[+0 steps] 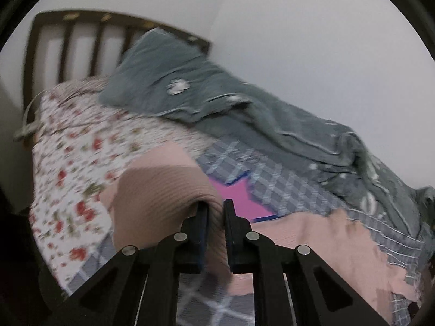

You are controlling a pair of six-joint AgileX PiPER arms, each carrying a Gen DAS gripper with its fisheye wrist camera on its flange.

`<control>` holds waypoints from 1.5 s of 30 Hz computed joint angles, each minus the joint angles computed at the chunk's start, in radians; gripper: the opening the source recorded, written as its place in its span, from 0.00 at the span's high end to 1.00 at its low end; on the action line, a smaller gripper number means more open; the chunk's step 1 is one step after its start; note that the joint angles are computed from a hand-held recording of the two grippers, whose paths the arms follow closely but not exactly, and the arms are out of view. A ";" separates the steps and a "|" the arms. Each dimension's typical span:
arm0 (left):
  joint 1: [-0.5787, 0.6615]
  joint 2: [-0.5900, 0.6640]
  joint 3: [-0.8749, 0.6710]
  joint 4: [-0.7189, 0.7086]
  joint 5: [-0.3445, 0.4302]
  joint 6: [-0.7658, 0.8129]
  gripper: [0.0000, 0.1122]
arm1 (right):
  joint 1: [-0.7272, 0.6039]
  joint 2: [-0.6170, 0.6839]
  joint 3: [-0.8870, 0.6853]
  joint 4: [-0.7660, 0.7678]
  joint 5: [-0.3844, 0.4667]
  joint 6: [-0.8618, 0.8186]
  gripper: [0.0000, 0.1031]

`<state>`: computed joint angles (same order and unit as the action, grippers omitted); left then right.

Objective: Fold small clothes
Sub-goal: 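Fold the held sleeve across the sweater body and open the left gripper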

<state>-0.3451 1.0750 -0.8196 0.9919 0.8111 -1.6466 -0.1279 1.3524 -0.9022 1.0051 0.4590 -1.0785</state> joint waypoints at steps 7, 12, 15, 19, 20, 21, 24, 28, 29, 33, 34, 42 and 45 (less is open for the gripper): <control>-0.182 0.253 -0.287 0.005 0.004 0.047 0.90 | -0.141 -0.008 -0.006 0.105 0.111 -0.100 0.02; -0.305 0.504 -0.568 -0.031 -0.019 0.143 0.90 | -0.230 0.013 -0.026 0.138 0.172 -0.134 0.02; -0.353 0.637 -0.712 -0.110 -0.060 0.238 0.90 | -0.271 0.014 -0.027 0.154 0.183 -0.165 0.02; -0.406 0.831 -0.903 -0.256 -0.071 0.383 0.90 | -0.321 0.019 -0.032 0.167 0.199 -0.195 0.02; -0.416 0.879 -0.946 -0.306 -0.073 0.431 0.90 | -0.335 0.024 -0.036 0.168 0.209 -0.193 0.02; -0.424 0.925 -0.989 -0.361 -0.064 0.489 0.90 | -0.353 0.034 -0.046 0.166 0.229 -0.187 0.02; -0.438 1.027 -1.104 -0.502 -0.009 0.626 0.88 | -0.380 0.050 -0.065 0.153 0.261 -0.163 0.02; -0.443 1.027 -1.116 -0.524 0.056 0.645 0.82 | -0.388 0.052 -0.070 0.163 0.270 -0.167 0.02; -0.441 1.003 -1.085 -0.510 0.044 0.630 0.71 | -0.387 0.051 -0.069 0.163 0.272 -0.167 0.02; -0.437 0.819 -0.817 -0.321 -0.068 0.437 0.36 | -0.354 0.041 -0.060 0.151 0.257 -0.159 0.02; -0.435 0.765 -0.740 -0.257 -0.089 0.376 0.36 | -0.342 0.036 -0.054 0.149 0.250 -0.159 0.02; -0.307 0.532 -0.404 -0.108 -0.057 0.213 0.34 | -0.164 0.004 -0.020 0.065 0.145 -0.089 0.06; -0.233 0.494 -0.296 -0.082 -0.148 0.156 0.34 | -0.061 -0.009 -0.006 0.005 0.079 -0.048 0.17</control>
<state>-0.5781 1.5691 -1.1159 0.9102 0.6628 -1.4905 -0.1890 1.3431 -0.9081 1.0098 0.5385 -1.1268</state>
